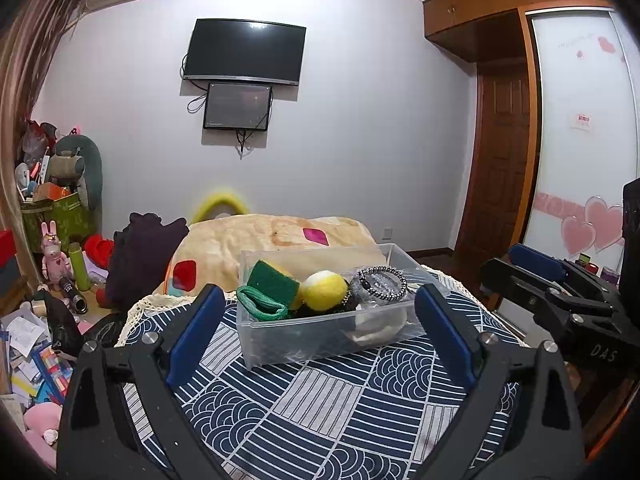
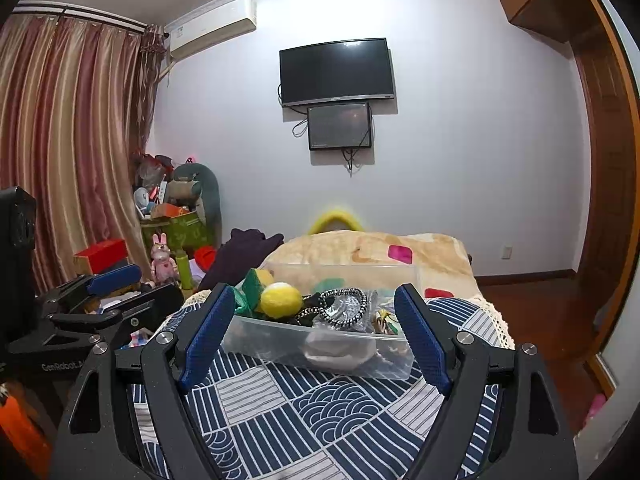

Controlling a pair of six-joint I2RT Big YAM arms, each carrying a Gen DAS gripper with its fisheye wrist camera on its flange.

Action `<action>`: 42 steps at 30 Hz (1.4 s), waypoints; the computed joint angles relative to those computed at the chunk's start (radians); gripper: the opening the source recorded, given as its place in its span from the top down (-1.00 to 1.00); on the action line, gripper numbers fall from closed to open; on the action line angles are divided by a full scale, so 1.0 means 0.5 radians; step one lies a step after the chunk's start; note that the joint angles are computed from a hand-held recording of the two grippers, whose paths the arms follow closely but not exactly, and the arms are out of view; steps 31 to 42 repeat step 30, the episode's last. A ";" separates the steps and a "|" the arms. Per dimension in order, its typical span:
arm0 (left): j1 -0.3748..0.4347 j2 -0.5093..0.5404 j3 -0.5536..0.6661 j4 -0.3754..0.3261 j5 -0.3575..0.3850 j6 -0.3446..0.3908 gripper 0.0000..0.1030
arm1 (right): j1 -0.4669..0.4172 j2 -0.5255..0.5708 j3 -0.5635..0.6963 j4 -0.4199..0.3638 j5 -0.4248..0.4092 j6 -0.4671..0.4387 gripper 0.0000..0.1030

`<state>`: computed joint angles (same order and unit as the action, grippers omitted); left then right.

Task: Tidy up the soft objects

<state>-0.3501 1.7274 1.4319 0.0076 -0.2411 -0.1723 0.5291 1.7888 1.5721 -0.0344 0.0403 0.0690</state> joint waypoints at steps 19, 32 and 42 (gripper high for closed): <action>0.001 0.008 0.012 -0.027 0.074 -0.001 -0.99 | -0.005 -0.008 -0.018 -0.006 0.022 0.016 -0.73; 0.002 0.001 0.009 -0.039 0.097 -0.004 -0.99 | 0.001 -0.036 -0.065 0.050 0.044 0.002 -0.98; 0.002 0.001 0.009 -0.039 0.097 -0.004 -0.99 | 0.001 -0.036 -0.065 0.050 0.044 0.002 -0.98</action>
